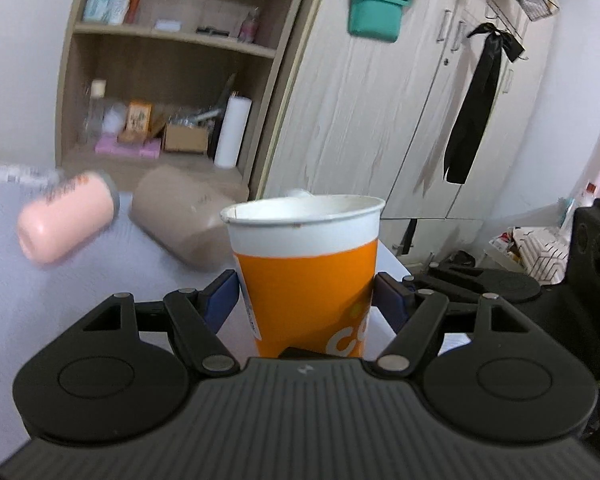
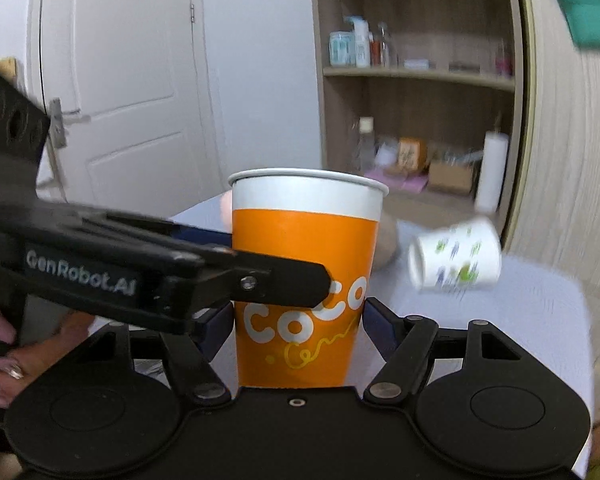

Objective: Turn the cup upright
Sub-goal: 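Lift the orange cup with the right gripper and rotate it rim-up, then lower the upright orange cup onto the table and open the right gripper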

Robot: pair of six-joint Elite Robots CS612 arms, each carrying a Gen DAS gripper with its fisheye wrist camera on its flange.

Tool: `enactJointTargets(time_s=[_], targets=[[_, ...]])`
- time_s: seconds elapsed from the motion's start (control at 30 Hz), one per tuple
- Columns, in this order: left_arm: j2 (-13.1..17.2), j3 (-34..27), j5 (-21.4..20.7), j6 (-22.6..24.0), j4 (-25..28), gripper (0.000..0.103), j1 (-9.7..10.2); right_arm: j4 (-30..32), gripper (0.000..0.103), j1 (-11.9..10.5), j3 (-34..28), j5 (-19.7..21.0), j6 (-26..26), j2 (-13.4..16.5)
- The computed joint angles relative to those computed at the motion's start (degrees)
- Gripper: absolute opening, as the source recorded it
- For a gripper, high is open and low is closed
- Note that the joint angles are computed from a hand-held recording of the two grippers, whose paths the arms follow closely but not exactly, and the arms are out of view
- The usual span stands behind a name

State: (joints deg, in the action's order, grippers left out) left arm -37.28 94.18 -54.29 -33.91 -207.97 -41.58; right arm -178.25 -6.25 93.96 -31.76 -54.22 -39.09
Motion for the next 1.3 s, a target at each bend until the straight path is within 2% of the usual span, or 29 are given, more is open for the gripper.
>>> enactJointTargets(time_s=[0.03,0.2,0.33,0.53,0.7,1.0,1.1,1.23,1.3], targets=[[-0.03,-0.31,-0.14,1.30,0.73,0.073,0.30,-2.87,0.076,0.37,-0.50,-0.49,1.51,0.72],[0.36,-1.20,-1.23,4.56,0.74,0.073,1.65,-7.68,0.076,1.35,-2.93,-0.29,7.40,2.85],[1.10,-2.09,0.21,9.29,-0.89,0.073,2.01,-15.06,0.076,1.88,-5.17,1.11,12.39,5.46],[1.53,-3.09,1.68,12.62,0.55,0.073,2.32,-21.23,0.076,2.93,-7.43,-0.20,14.76,8.01],[2.87,-4.18,1.44,16.03,-1.58,0.074,2.35,-21.08,0.076,2.91,-8.11,-0.94,18.53,8.55],[2.70,-3.94,-0.37,12.46,-2.56,0.074,2.92,-18.74,0.076,2.90,-8.09,-0.75,16.64,8.13],[2.35,-3.66,-1.01,11.33,-1.22,0.076,2.98,-18.74,0.076,2.97,-7.96,-1.22,16.76,7.96],[1.89,-2.99,-1.18,9.82,0.15,0.078,2.88,-18.66,0.082,3.10,-7.71,-1.93,17.21,7.68],[1.88,-2.65,-0.10,9.84,-0.14,0.086,2.61,-18.96,0.083,3.08,-7.49,-2.29,17.03,7.62]])
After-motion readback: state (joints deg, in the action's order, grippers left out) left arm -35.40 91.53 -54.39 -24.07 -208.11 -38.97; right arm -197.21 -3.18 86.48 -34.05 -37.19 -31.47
